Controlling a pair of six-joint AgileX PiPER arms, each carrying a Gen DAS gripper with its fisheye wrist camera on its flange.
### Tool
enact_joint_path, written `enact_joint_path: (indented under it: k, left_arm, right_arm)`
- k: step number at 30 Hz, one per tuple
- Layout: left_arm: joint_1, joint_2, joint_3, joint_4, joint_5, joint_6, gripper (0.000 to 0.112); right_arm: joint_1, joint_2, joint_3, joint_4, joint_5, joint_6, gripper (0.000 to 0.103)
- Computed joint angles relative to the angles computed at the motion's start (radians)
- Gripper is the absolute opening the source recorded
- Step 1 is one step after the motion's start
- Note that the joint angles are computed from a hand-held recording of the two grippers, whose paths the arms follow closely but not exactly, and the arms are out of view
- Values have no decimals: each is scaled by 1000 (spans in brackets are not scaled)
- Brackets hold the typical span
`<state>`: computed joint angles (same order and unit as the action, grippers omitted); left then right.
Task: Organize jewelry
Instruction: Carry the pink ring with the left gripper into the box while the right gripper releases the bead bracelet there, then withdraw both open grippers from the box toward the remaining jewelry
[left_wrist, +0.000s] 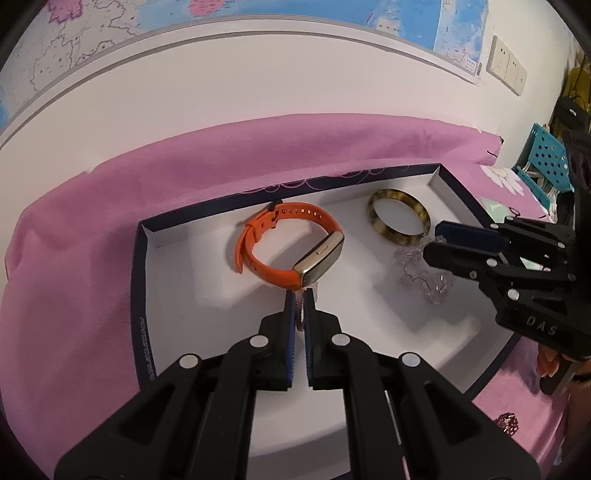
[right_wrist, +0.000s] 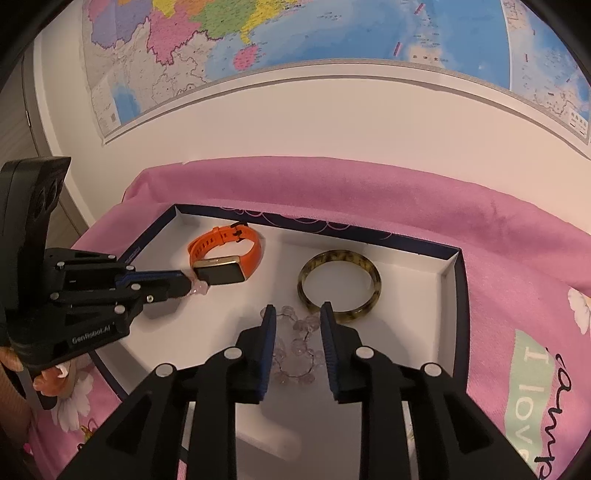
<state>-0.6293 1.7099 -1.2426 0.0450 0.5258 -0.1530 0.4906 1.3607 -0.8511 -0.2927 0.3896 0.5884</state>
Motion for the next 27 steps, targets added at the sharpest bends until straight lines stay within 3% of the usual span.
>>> enact_joint_path:
  k: [8,12,15,20,27]
  left_arm:
    - [-9,-29,41,11,-36,-10,13]
    - [-38,-113,112,56,-83,-50,42]
    - [-66,-184,164,122,-111,-116,50]
    - [-122,-302,246,267,-123,-277,58]
    - [-227,-485,410,475,-104,-546,63]
  right_arm:
    - [25,-58,17,-32,17,48,34]
    - [53,-138,56,-64,38,77,39]
    - [91,-218,89,-83,68,97,40]
    - [210,-328,143,-128,140,142,41]
    - [515,-406,221,-272,322,377,36]
